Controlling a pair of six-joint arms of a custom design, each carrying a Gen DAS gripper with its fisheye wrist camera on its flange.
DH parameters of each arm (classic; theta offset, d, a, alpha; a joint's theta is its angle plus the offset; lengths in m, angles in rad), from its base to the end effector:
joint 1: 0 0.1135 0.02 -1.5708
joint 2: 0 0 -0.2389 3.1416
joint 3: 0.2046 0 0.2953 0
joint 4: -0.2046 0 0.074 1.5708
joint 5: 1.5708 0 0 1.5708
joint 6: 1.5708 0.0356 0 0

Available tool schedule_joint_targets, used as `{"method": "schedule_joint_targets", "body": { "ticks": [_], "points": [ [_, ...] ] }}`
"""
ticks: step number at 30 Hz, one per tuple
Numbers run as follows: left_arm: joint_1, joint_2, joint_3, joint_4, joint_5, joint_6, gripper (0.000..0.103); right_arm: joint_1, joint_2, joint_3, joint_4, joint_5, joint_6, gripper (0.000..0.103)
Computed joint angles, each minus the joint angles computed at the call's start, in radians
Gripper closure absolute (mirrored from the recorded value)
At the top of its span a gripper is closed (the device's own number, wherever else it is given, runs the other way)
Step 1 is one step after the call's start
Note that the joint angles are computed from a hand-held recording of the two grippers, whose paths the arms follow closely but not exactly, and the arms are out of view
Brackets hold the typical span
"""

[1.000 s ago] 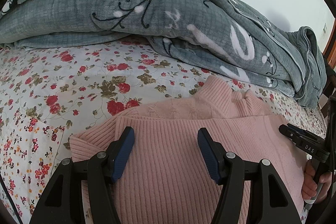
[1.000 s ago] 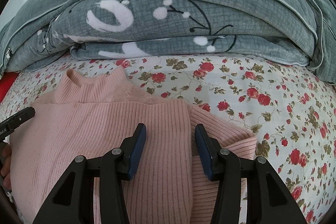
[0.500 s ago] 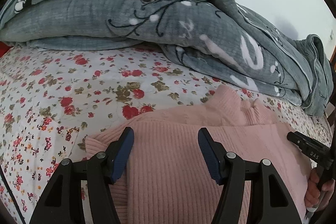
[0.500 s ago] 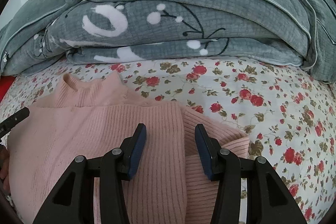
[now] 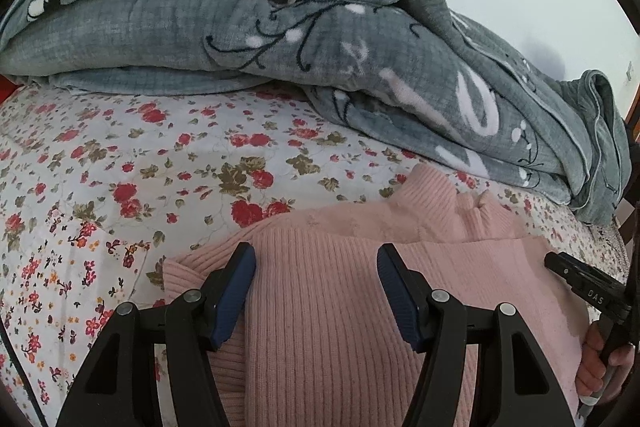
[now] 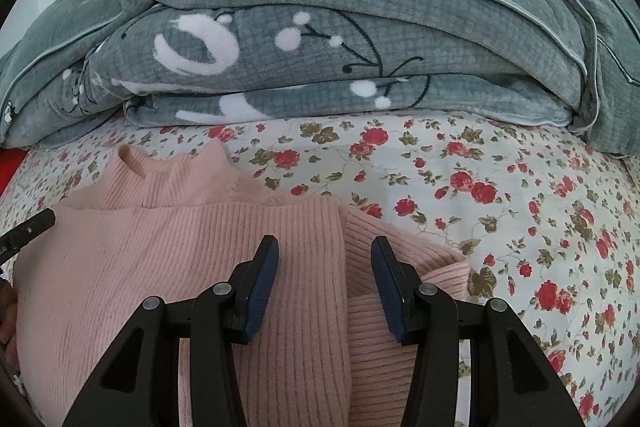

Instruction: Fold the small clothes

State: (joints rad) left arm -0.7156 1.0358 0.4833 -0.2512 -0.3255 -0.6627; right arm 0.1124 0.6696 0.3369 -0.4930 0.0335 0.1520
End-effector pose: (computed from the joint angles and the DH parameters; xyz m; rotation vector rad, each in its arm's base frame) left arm 0.1966 -0.1558 0.1408 -0.0929 2.3394 -0.3034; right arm 0.1987 0.0212 0.1435 0.0632 2.3967 0.0837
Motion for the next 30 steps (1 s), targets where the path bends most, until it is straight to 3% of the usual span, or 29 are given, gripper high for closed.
{"method": "schedule_joint_targets", "body": {
  "ticks": [30],
  "points": [
    [-0.080, -0.074, -0.017, 0.008, -0.095, -0.014, 0.042, -0.027, -0.331, -0.098, -0.073, 0.051, 0.031, 0.056]
  ]
}}
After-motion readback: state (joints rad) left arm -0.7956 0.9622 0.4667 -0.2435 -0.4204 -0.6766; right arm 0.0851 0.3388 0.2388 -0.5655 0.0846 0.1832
